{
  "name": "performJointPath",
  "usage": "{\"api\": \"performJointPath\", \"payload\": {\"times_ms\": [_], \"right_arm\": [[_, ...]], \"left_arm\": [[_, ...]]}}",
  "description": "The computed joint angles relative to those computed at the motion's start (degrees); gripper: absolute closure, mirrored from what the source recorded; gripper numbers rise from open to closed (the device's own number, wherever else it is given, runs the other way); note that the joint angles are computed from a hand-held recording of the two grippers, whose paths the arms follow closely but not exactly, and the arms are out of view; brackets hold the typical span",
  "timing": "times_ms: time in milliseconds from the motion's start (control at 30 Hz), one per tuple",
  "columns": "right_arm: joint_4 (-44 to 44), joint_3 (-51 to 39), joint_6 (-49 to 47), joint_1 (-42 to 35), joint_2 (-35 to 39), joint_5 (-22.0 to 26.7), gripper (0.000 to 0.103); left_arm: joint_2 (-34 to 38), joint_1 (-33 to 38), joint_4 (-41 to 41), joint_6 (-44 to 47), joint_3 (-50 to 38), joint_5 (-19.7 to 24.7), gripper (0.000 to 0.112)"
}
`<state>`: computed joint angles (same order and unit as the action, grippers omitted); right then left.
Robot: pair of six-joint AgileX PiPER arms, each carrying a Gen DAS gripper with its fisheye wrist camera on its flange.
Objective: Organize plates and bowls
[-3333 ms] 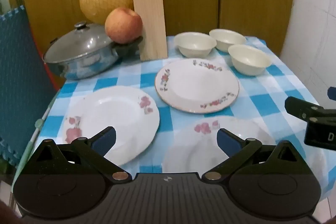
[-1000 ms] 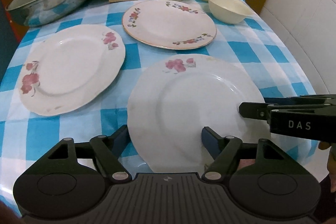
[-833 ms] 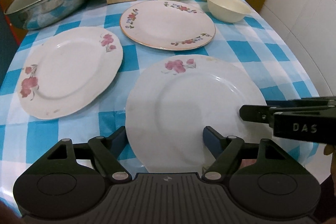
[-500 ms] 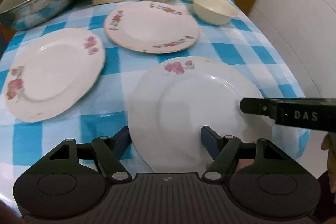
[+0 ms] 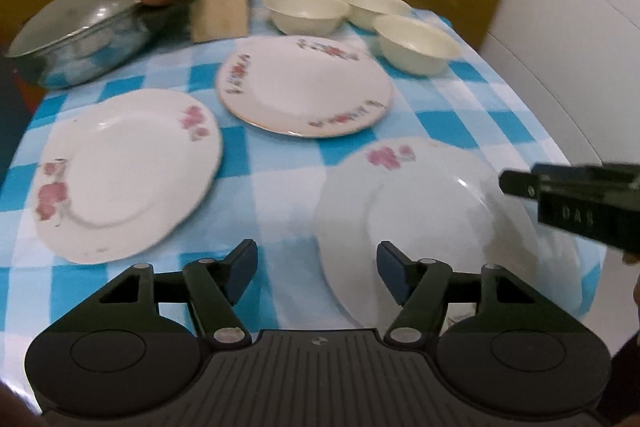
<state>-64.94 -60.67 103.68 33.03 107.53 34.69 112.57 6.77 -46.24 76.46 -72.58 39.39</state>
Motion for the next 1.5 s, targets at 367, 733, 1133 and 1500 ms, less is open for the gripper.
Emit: {"api": "performJointPath", "payload": {"times_ms": [367, 733, 1133, 1500], "right_arm": [[-0.1, -5.5, -2.13, 3.16, 3.55, 8.56, 0.057], [1.5, -9.09, -5.5, 3.55, 6.21, 10.57, 0.057], [1.84, -9.73, -5.69, 3.59, 6.8, 11.06, 0.057], [1.5, -9.89, -5.59, 3.59, 7.12, 11.51, 0.056]], "left_arm": [[-1.12, -0.65, -2.37, 2.52, 1.94, -4.46, 0.033], [-1.7, -0.12, -4.36, 4.95, 2.79, -4.75, 0.029], [-1.56, -0.14, -3.74, 4.48, 2.55, -4.5, 0.029], [-1.49, 0.04, -3.94, 4.63, 2.46, -4.48, 0.028]]}}
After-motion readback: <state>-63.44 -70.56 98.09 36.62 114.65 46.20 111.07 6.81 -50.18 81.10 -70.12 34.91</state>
